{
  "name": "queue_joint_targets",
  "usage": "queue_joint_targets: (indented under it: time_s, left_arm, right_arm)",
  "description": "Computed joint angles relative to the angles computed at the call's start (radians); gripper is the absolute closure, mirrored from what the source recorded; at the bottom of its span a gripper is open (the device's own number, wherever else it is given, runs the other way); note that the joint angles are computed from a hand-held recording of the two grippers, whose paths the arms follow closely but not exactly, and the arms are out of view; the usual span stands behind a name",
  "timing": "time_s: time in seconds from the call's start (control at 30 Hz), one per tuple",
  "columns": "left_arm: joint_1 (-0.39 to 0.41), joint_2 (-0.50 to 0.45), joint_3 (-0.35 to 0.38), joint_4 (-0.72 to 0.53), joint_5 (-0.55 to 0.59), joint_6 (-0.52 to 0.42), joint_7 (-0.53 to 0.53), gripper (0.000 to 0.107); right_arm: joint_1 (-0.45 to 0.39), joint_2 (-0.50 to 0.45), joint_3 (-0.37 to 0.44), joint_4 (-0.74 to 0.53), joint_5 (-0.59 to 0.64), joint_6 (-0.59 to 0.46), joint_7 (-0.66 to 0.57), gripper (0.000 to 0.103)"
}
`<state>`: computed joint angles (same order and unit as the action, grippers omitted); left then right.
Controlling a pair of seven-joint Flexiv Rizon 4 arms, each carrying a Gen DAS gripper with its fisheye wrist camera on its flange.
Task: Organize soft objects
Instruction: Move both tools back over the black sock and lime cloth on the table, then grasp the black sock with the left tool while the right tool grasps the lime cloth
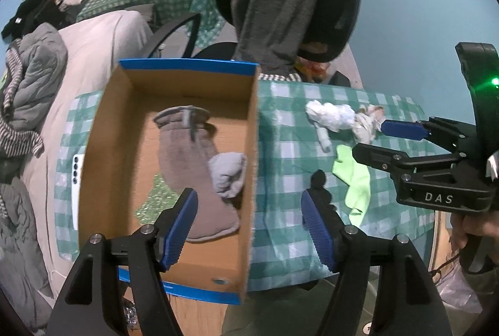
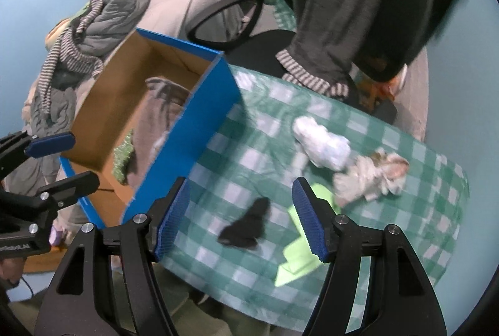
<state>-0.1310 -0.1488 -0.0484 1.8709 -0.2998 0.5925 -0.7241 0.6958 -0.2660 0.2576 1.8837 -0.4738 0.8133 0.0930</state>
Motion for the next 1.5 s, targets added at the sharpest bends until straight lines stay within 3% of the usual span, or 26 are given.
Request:
queue_joint_targets:
  time_s: [0.67, 1.5]
  left_arm:
    - [-0.081, 0.002, -0.035, 0.035, 0.059, -0.042, -0.047, 0.035]
    - [-0.138, -0.081, -0.05, 0.082, 0.169, -0.014, -0.113, 0.035]
  right_arm:
    - [-0.025, 0.108, 0.065, 0.194, 0.115, 0.008, 0.098, 0.035]
    - [-0.013, -0.021, 0.048, 0.268, 0.19, 0.192, 0.086, 0.035]
